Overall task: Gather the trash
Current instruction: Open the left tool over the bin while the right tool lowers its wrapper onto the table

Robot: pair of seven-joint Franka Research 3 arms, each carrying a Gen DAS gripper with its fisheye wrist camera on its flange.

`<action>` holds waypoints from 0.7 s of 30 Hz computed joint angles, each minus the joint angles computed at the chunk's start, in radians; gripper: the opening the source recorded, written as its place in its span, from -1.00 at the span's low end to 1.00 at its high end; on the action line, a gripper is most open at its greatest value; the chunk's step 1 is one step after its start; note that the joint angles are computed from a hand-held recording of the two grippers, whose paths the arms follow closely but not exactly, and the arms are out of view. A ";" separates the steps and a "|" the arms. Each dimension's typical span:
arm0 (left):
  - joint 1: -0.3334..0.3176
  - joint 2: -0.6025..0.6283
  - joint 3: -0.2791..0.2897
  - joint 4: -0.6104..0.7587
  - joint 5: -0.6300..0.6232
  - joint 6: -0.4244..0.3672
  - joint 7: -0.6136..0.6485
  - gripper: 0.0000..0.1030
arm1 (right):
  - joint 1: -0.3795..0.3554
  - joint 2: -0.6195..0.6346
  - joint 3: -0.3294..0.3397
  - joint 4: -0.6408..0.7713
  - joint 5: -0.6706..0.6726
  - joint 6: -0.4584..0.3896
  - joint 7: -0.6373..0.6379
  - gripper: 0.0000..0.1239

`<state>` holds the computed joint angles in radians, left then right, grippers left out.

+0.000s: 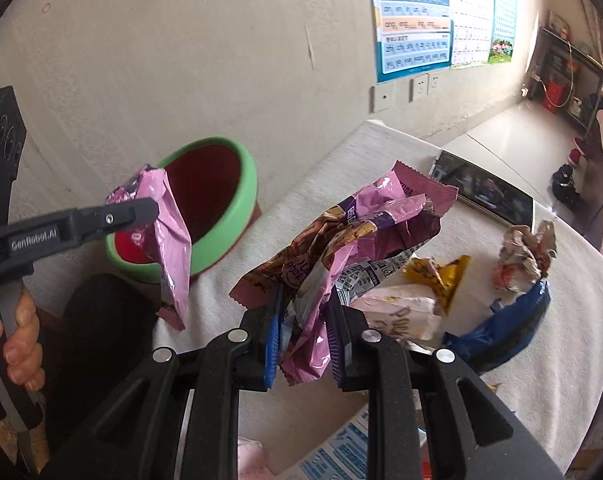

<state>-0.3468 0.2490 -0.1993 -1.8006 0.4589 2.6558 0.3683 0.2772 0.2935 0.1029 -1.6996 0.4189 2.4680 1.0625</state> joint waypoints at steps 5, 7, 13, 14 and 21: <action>-0.013 0.011 -0.005 0.007 -0.019 -0.001 0.004 -0.62 | 0.003 0.003 0.003 0.005 -0.029 -0.056 -0.046 -0.63; -0.018 -0.013 0.007 -0.011 0.008 -0.010 -0.026 -0.62 | -0.006 -0.042 0.000 -0.052 -0.026 -0.051 -0.090 -0.26; -0.001 -0.058 0.007 -0.044 0.056 -0.039 -0.065 -0.61 | -0.035 -0.098 -0.010 -0.118 0.044 -0.105 -0.154 -0.18; 0.002 -0.057 0.004 -0.044 0.055 -0.039 -0.067 -0.61 | -0.035 -0.114 -0.013 -0.139 0.042 -0.105 -0.163 -0.17; 0.004 -0.073 0.012 -0.055 0.112 -0.055 -0.118 -0.61 | -0.034 -0.169 -0.030 -0.207 0.061 -0.068 -0.124 -0.14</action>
